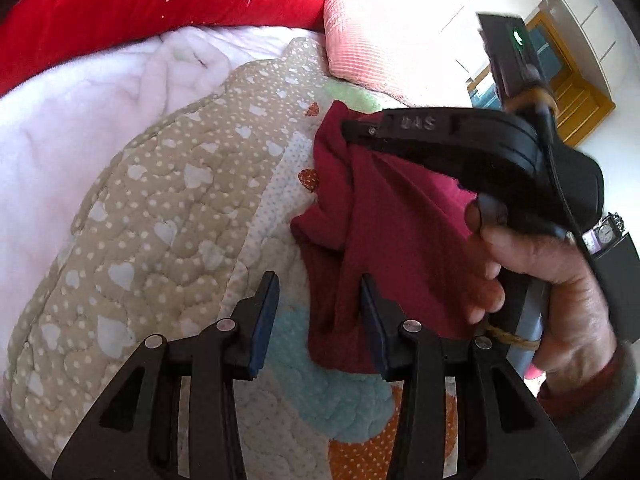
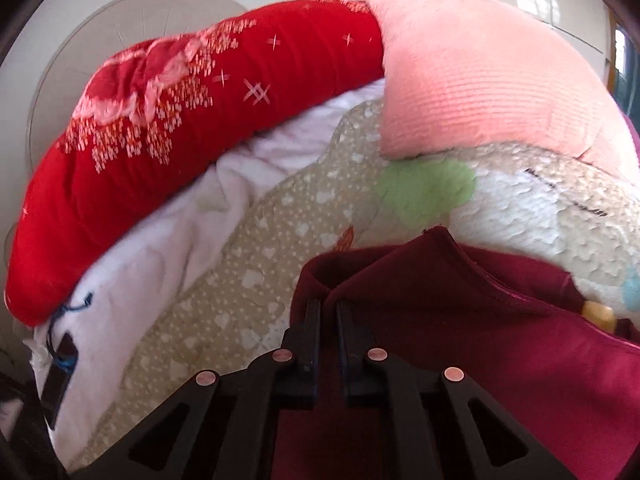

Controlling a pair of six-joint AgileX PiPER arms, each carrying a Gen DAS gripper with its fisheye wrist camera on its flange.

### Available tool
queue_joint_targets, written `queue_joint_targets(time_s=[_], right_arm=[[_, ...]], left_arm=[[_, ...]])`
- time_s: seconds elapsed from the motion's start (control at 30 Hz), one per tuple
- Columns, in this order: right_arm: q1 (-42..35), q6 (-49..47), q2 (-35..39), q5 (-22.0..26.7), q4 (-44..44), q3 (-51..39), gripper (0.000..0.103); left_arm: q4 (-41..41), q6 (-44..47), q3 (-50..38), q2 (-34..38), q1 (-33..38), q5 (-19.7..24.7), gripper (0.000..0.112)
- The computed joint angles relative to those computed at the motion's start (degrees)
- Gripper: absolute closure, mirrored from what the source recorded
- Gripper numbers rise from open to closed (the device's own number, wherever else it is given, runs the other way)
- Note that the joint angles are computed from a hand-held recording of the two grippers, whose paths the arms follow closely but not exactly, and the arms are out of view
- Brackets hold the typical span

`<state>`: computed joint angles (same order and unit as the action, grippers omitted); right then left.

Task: Fold small clothes

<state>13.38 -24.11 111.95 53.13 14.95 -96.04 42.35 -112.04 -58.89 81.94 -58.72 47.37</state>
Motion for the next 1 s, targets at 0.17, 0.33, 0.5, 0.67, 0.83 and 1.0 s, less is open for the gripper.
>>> queue_joint_targets(time_s=[0.17, 0.33, 0.5, 0.67, 0.83, 1.0], right_arm=[[-6.0, -8.3, -3.7, 2.4, 12.1, 1.9, 0.066], [-4.7, -2.0, -8.0, -6.6, 1.8, 5.4, 0.068], [-0.8, 3.6, -0.9, -5.3, -6.8, 0.8, 0.075], [0.4, 6.6, 3.8, -5.3, -9.9, -2.4, 0.074], [-6.3, -0.4, -0.8, -0.3, 1.3, -0.3, 0.074], [-17.0, -13.0, -16.3, -4.1, 5.7, 13.5, 0.063]], left_arm=[[0.0, 0.0, -0.2, -0.2, -0.7, 1.3, 0.070], [0.0, 0.1, -0.3, 0.3, -0.2, 1.0, 0.068], [0.2, 0.4, -0.3, 0.6, 0.1, 0.8, 0.066], [0.2, 0.7, 0.0, 0.6, 0.7, 0.0, 0.065], [0.0, 2.1, -0.6, 1.2, 1.2, -0.2, 0.062], [6.8, -4.0, 1.3, -0.7, 0.2, -2.5, 0.062]])
